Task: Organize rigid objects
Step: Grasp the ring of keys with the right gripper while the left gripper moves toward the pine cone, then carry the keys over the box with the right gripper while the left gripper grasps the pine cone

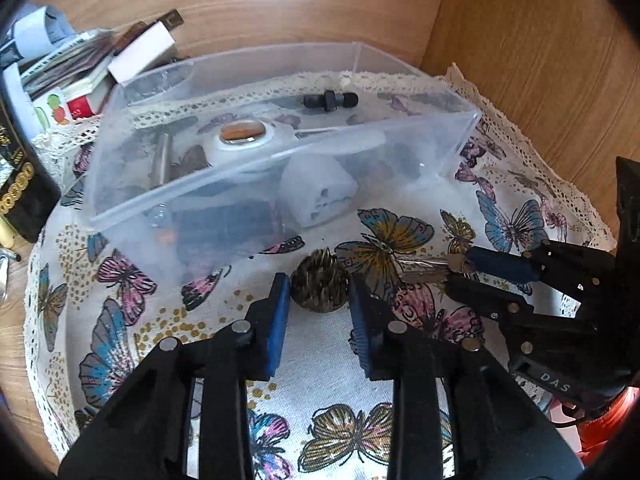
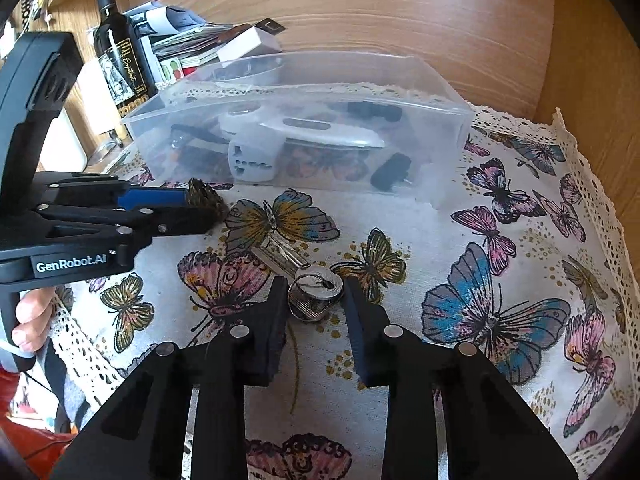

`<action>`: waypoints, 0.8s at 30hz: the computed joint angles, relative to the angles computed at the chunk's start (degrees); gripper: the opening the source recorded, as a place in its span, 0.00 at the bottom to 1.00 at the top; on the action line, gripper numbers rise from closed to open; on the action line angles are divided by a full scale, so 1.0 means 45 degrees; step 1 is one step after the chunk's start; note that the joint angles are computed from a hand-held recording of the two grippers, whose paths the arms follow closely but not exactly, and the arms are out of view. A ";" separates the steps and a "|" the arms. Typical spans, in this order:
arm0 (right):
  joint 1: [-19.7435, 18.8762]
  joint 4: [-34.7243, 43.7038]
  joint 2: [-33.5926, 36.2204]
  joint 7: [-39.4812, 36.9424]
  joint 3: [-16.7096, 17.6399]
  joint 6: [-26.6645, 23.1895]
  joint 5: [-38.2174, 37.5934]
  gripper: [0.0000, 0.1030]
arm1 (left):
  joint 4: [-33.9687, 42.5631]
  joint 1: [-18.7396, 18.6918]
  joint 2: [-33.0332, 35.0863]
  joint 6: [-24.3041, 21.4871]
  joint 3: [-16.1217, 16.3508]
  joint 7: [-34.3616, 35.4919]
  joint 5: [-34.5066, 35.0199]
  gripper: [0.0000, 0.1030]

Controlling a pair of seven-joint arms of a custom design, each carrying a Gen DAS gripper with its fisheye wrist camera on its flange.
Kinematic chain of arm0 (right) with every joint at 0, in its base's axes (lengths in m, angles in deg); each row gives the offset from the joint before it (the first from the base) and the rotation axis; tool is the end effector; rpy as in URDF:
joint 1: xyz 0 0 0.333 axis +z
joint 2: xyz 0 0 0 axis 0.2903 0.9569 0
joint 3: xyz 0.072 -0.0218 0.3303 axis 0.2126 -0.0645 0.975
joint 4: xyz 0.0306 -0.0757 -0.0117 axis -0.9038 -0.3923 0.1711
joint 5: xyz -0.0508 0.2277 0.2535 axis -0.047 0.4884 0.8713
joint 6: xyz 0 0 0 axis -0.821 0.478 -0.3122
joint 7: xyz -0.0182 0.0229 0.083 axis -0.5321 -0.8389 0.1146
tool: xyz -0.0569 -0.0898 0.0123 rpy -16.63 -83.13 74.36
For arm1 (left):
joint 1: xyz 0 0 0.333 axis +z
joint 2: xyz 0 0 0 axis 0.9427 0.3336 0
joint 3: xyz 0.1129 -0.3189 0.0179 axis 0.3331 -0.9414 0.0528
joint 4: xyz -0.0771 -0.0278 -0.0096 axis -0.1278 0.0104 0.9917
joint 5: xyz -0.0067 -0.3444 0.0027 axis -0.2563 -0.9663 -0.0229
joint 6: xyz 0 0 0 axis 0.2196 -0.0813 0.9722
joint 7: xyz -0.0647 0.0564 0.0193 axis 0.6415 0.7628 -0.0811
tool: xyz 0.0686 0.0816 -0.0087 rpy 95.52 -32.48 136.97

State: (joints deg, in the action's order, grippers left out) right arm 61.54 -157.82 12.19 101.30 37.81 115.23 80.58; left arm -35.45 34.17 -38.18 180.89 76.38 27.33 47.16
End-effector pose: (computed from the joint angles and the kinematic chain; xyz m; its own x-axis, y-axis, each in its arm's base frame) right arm 0.5221 0.3010 0.3550 0.3387 -0.9396 -0.0499 -0.7039 -0.2178 -0.6761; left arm 0.5774 -0.5159 0.3715 -0.3318 -0.9324 0.1437 -0.7725 0.1810 -0.6087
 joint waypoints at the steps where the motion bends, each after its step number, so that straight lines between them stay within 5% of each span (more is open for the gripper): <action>1: -0.0024 -0.0012 -0.0023 0.0017 0.0009 0.0027 0.0025 0.25 | -0.0197 -0.0023 -0.0120 0.0176 0.0079 -0.0144 0.0055 0.28; 5: 0.0491 -0.0201 -0.0179 0.0006 -0.0534 0.0357 0.0278 0.25 | -0.1358 -0.0226 -0.0894 0.0951 0.0626 -0.1089 0.0648 0.20; 6: 0.0603 -0.0237 -0.0229 -0.0058 -0.0637 0.0441 0.0381 0.25 | -0.1542 -0.0199 -0.1015 0.1121 0.0632 -0.1209 0.0761 0.05; 15: 0.1747 -0.0609 -0.0661 -0.1389 -0.1446 0.1375 0.1994 0.25 | -0.2138 -0.0311 -0.1553 0.1527 0.0861 -0.2098 0.1812 0.04; 17: 0.1714 -0.0651 -0.0738 -0.1697 -0.1343 0.1577 0.2320 0.25 | -0.2019 -0.0343 -0.1501 0.1214 0.0840 -0.2138 0.1858 0.11; 22: 0.1496 -0.0624 -0.0897 -0.2423 -0.0984 0.2112 0.3123 0.25 | -0.1561 -0.0071 -0.1145 0.0545 0.0273 -0.1590 0.1463 0.53; 24: 0.1356 -0.0600 -0.0939 -0.2712 -0.0781 0.2318 0.3421 0.25 | -0.0960 0.0085 -0.0771 -0.0085 -0.0129 -0.0887 0.1056 0.53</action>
State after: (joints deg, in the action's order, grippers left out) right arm 67.65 -160.52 7.97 89.10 34.30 125.66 95.97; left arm -39.77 34.55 -41.65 180.51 75.80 23.34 51.92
